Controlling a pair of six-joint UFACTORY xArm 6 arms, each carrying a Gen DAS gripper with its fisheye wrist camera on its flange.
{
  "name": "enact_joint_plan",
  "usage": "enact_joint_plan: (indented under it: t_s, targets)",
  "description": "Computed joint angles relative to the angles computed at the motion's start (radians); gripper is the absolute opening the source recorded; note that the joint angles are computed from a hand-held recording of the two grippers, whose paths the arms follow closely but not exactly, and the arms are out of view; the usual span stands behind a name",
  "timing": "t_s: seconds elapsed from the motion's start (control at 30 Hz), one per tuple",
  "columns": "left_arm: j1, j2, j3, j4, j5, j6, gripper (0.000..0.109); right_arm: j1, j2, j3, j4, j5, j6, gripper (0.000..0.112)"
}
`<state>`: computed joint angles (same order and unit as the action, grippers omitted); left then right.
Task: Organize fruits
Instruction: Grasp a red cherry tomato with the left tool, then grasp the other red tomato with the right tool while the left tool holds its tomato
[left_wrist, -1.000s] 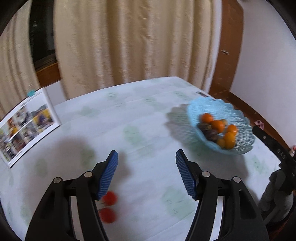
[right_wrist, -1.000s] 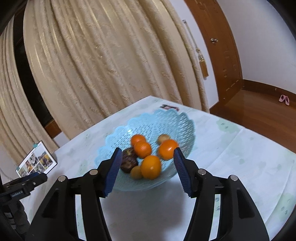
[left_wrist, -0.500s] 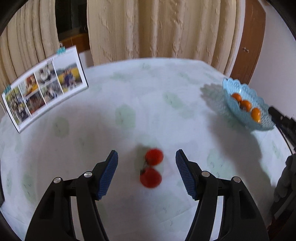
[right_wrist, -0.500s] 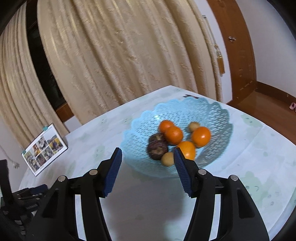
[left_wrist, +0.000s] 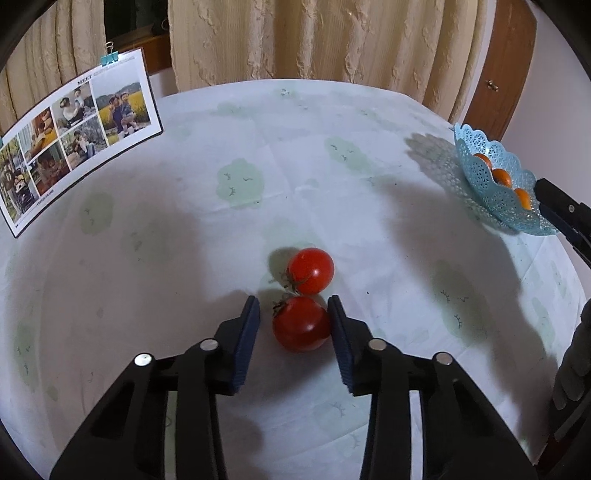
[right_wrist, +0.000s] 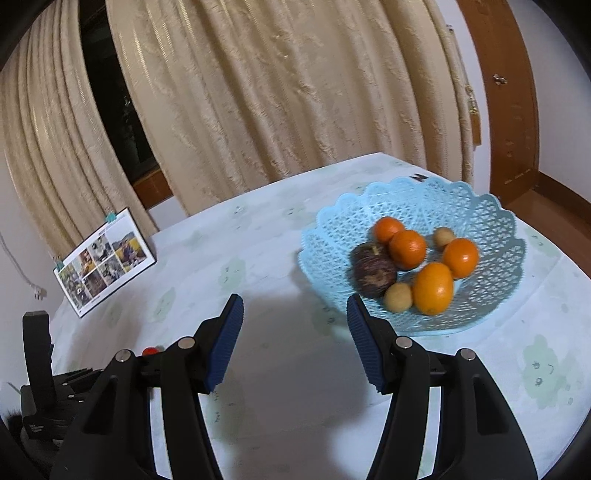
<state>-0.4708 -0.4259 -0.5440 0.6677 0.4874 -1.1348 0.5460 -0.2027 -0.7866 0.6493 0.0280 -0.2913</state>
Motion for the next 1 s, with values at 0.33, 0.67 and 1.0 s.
enact_joint_plan:
  t_s: [0.33,0.67,1.0]
  targets:
    - [-0.017,-0.081,0.021,0.073,0.051,-0.063,0.029,0.055,0.053,-0.086,0.022,0.119,-0.085,0.060]
    - [-0.020,-0.238,0.068,0.189,0.198,-0.201,0.029,0.138,0.192,-0.241,-0.019,0.305,-0.149,0.060]
    - [0.013,-0.298,0.105,0.166,0.196,-0.204,0.029,0.207,0.321,-0.368,-0.111,0.401,-0.130,0.059]
